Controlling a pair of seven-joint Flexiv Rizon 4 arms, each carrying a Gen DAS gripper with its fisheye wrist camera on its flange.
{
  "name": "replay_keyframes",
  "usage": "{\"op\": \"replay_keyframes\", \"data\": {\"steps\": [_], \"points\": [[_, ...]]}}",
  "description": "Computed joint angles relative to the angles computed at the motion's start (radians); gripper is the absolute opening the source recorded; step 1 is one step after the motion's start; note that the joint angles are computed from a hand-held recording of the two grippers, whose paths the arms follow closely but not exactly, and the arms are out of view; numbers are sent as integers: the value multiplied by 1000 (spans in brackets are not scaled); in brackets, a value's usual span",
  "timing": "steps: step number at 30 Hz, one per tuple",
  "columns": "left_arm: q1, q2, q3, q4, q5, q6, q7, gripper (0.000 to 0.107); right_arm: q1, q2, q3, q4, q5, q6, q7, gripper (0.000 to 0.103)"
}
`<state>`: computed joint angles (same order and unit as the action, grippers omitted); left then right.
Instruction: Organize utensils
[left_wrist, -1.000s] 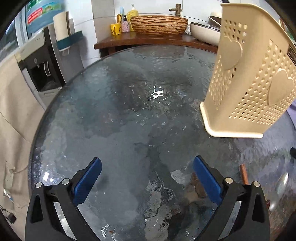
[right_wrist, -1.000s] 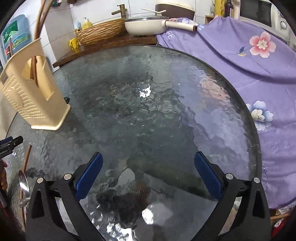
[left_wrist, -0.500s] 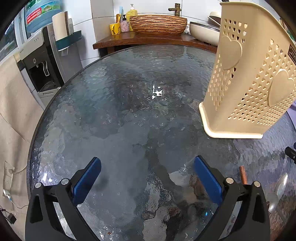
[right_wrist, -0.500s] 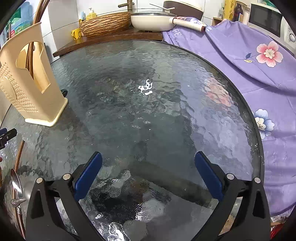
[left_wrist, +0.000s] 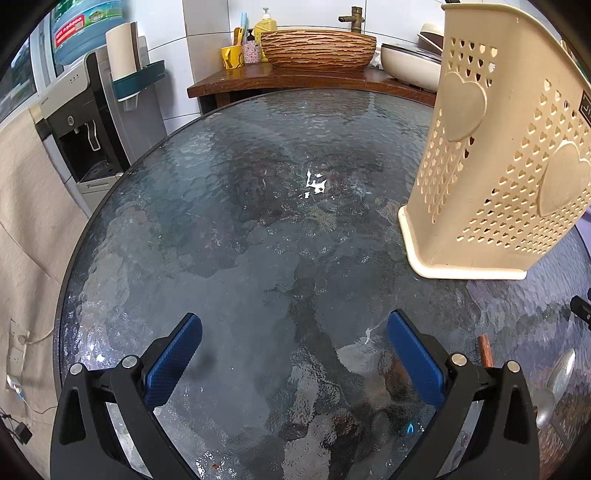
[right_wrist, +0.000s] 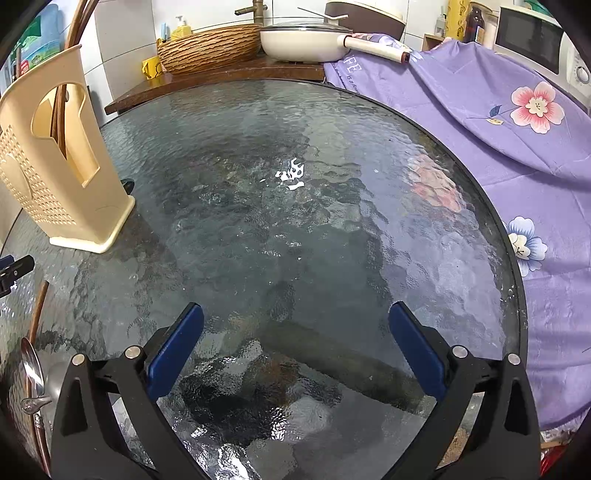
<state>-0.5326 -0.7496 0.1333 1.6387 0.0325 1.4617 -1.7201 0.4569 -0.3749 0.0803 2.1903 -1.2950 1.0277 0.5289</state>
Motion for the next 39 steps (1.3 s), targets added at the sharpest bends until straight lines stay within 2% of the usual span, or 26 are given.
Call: {"op": "replay_keyframes", "data": {"steps": [2, 4, 6, 9, 10, 11, 13, 15, 17, 20, 21, 23, 25, 27, 30, 33, 36, 39], "points": [[26, 7, -30, 11, 3, 7, 31, 97, 11, 18, -1, 5, -45, 1, 56, 98], [22, 26, -18, 35, 2, 12, 25, 95, 19, 43, 3, 8, -128, 0, 110, 98], [43, 59, -38, 96, 0, 87, 23, 93, 31, 66, 28, 2, -167, -33, 108, 98], [77, 109, -86, 180, -22, 159, 45, 80, 29, 79, 55, -7, -204, -6, 112, 95], [113, 128, -137, 214, -30, 178, 70, 72, 32, 77, 65, -13, -213, 8, 109, 92], [151, 142, -191, 243, -37, 188, 98, 64, 36, 73, 71, -18, -219, 19, 102, 90], [192, 160, -258, 280, -47, 188, 152, 59, 49, 53, 81, -34, -232, 50, 68, 87], [172, 173, -255, 304, -51, 194, 187, 55, 61, 29, 84, -48, -226, 72, 31, 83], [146, 180, -248, 317, -51, 198, 222, 53, 78, -4, 86, -72, -202, 106, -42, 71], [148, 186, -269, 338, -71, 195, 258, 48, 90, -44, 73, -108, -204, 186, -129, 64], [153, 187, -280, 343, -82, 192, 264, 47, 90, -55, 69, -119, -191, 210, -166, 64], [172, 187, -308, 347, -103, 178, 278, 36, 96, -74, 57, -140, -162, 243, -210, 56], [232, 189, -382, 363, -123, 169, 309, 32, 82, -100, 38, -162, -155, 329, -228, 50], [248, 190, -402, 365, -137, 162, 328, 32, 88, -121, 33, -174, -99, 363, -293, 48], [220, 192, -376, 360, -148, 156, 337, 31, 125, -130, 40, -187, 40, 290, -429, 46], [254, 184, -421, 353, -168, 138, 364, 31, 142, -139, 35, -195, 127, 290, -510, 46], [244, 175, -416, 331, -179, 116, 382, 31, 153, -150, 31, -204, 208, 307, -574, 46], [274, 162, -462, 314, -203, 91, 414, 31, 161, -157, 23, -206, 274, 343, -633, 39]]}}
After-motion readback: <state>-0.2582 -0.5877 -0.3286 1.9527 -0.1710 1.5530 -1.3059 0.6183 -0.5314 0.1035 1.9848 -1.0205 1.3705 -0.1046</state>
